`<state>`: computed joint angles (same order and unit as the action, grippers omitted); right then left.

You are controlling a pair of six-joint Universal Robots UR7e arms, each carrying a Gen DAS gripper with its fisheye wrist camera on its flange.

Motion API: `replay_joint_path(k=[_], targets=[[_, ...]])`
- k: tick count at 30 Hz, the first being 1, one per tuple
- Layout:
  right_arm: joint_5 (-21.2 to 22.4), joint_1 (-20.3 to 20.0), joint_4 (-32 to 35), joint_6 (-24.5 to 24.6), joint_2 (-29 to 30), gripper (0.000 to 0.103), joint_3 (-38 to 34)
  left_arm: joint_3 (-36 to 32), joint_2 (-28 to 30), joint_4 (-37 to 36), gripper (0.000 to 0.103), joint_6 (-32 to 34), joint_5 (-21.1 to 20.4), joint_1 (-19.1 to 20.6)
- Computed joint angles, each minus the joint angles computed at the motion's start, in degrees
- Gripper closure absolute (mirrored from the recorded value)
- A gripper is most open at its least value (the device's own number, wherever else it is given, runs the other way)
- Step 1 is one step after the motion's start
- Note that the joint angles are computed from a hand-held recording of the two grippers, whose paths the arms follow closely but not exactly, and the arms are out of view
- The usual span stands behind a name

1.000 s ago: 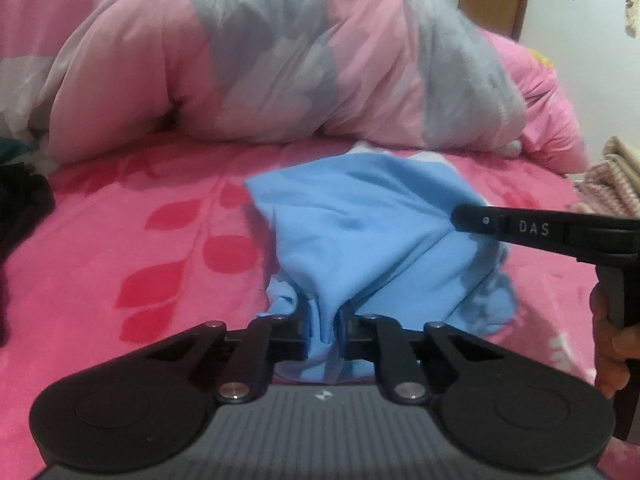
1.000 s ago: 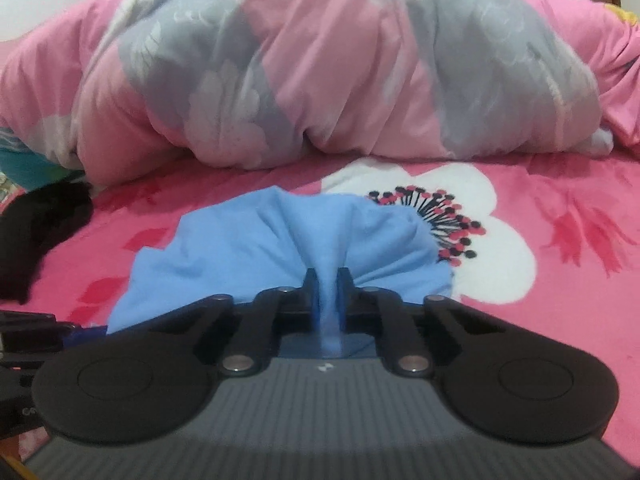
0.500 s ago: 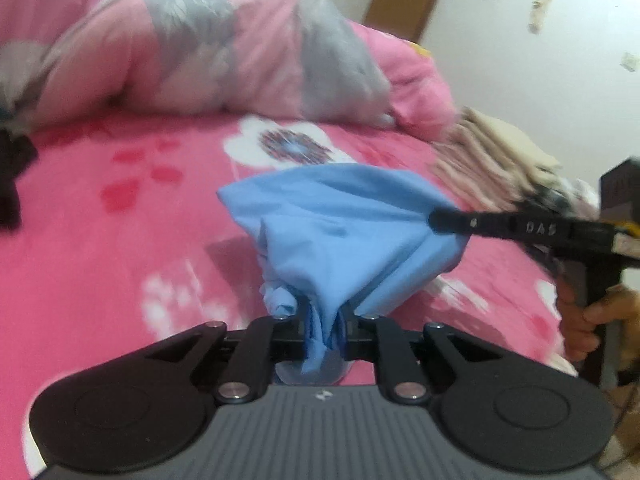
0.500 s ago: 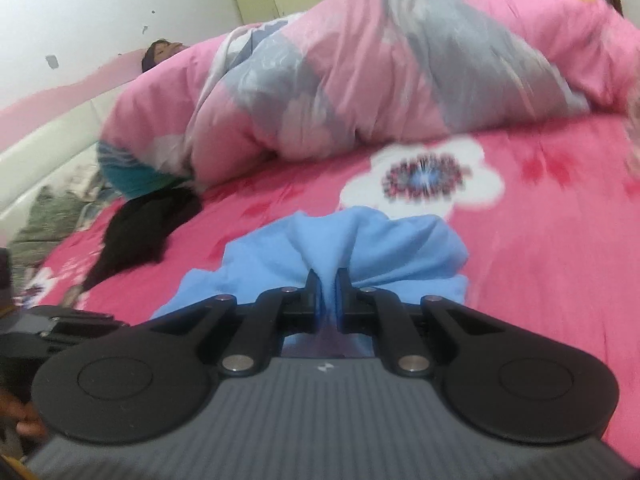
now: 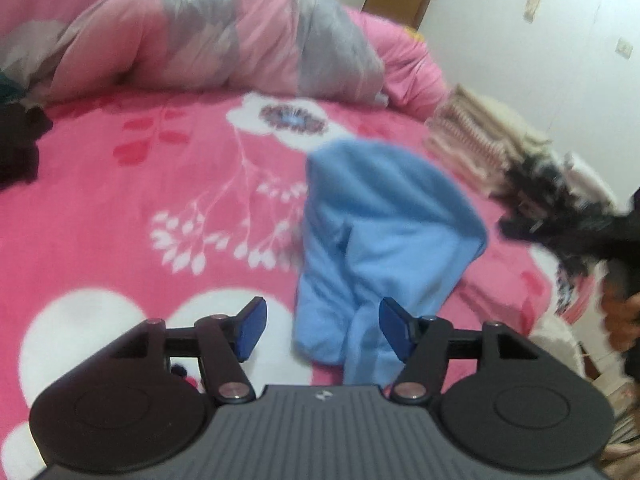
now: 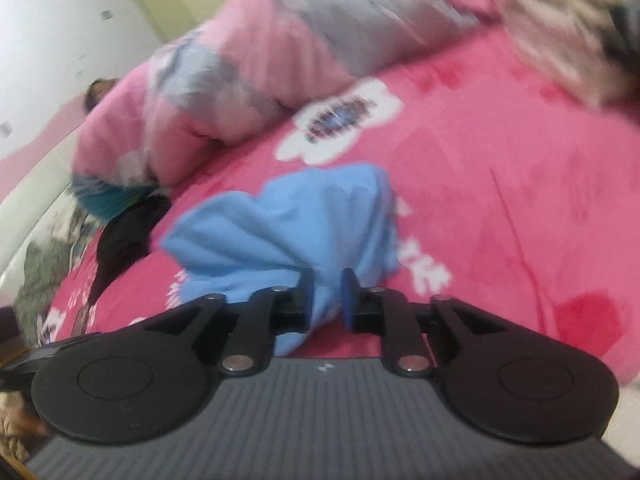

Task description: Fold clothes

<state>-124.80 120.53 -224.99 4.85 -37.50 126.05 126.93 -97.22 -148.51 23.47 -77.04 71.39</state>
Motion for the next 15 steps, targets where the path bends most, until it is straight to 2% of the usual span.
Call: replay_joint_path(k=[6, 8, 9, 10, 12, 13, 14, 15], targets=[[3.4, 2.3, 7.5, -5.7, 1.6, 0.065, -5.4, 0.8, 1.2, -2.4, 0.045, -0.5, 0.0, 1.4], [4.4, 2.8, 12.9, -7.5, 3.0, 0.053, -8.9, 1.0, 1.3, -2.8, 0.048, 0.0, -0.8, 1.9], [4.9, 3.1, 15.8, -8.4, 3.8, 0.044, -10.8, 1.1, 1.4, -2.9, 0.053, 0.2, -1.1, 2.2], [4.7, 3.2, 18.5, -9.0, 4.8, 0.039, -12.6, 1.0, 1.6, -2.7, 0.055, 0.3, -1.5, 2.4], [3.4, 3.4, 23.9, -9.8, 7.2, 0.038, -16.1, 1.1, 1.9, -3.2, 0.058, 0.5, -2.0, 2.7], [1.0, 3.6, 24.8, -10.5, 8.8, 0.040, -17.8, 1.2, 2.0, -3.4, 0.060, 0.7, -2.4, 2.8], [-2.0, 3.8, 24.7, -11.4, 10.8, 0.043, -19.4, 1.2, 2.1, -3.4, 0.066, 0.9, -2.9, 2.9], [-3.9, 3.9, 23.9, -12.2, 12.0, 0.059, -20.1, 1.1, 2.2, -3.2, 0.072, 1.0, -3.3, 3.1]])
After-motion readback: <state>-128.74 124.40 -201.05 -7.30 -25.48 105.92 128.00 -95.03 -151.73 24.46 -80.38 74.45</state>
